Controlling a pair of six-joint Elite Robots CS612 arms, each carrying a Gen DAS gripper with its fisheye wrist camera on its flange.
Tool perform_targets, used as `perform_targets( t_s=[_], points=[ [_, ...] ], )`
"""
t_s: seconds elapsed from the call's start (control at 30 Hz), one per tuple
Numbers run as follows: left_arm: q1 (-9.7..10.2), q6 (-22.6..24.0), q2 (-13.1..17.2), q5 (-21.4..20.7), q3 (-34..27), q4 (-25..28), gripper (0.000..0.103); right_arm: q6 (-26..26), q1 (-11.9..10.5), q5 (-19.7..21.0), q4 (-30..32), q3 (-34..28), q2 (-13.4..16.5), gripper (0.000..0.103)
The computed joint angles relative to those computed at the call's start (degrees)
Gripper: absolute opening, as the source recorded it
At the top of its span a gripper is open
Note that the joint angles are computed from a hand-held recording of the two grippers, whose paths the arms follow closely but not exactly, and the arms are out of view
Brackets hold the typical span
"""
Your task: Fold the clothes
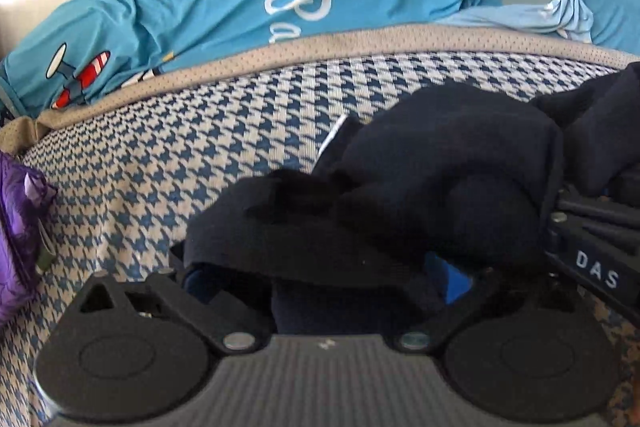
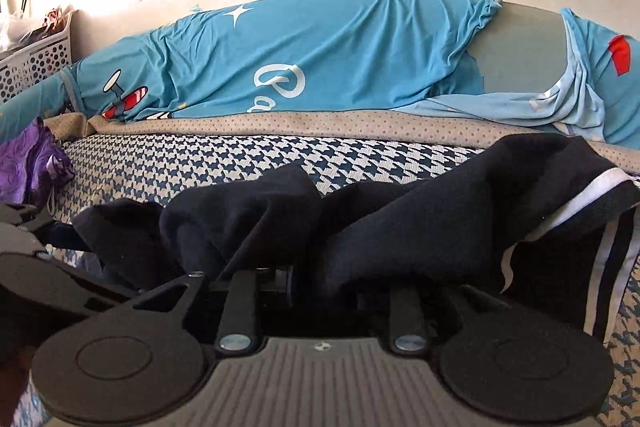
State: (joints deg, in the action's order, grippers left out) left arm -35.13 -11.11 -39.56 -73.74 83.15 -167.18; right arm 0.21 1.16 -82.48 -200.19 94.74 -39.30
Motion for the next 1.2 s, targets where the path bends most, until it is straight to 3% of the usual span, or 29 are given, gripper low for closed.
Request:
perform_targets(
  t_s=[0.1, 0.33, 0.43, 0.53, 0.67, 0.77, 0.83, 0.93, 1.2],
  points=[
    [0.04, -0.44, -0.32, -0.8, 0.28, 0.75, 0.103, 1.45, -0.65, 0.72, -1.98, 1.41, 0.08, 0.034],
    [0.27, -2.2, -0.66, -2.28, 0.51, 2.4, 0.103, 6.42, -2.12, 2.86, -4.6, 3.56, 0.48, 0.062],
    [-0.31, 0.32, -1.05, -1.57, 1.35, 2.08, 0.103, 3.72, -2.3, 3.01, -3.07, 4.17, -0.24, 0.066],
    [-0.71, 2.23, -1.25, -1.64, 1.93, 1.69, 0.103, -1.05, -1.99, 0.39, -2.63, 5.0, -0.6, 0.08],
    [-1.32, 3.43, -1.17, -0.12, 2.28, 0.87, 0.103, -4.75, -2.61, 1.79, -1.13, 6.07, -1.46, 0.081],
    [-1.94, 3.95, -1.07, 2.14, 2.64, -0.31, 0.103, -6.24, -1.2, -4.31, -1.08, 5.99, -1.46, 0.09],
    [-2.03, 2.85, -0.96, 2.91, 2.56, -0.49, 0.103, -2.85, -0.03, -9.77, -1.23, 5.65, -1.07, 0.092],
    [-1.95, 1.06, -0.76, 3.65, 2.21, -0.4, 0.103, -0.91, 1.22, -14.19, -0.94, 4.63, -0.53, 0.093],
    [-2.17, 0.88, 0.21, 8.08, 0.83, -1.52, 0.103, 12.16, 3.42, -22.39, 6.2, 0.81, 0.03, 0.098]
  ],
)
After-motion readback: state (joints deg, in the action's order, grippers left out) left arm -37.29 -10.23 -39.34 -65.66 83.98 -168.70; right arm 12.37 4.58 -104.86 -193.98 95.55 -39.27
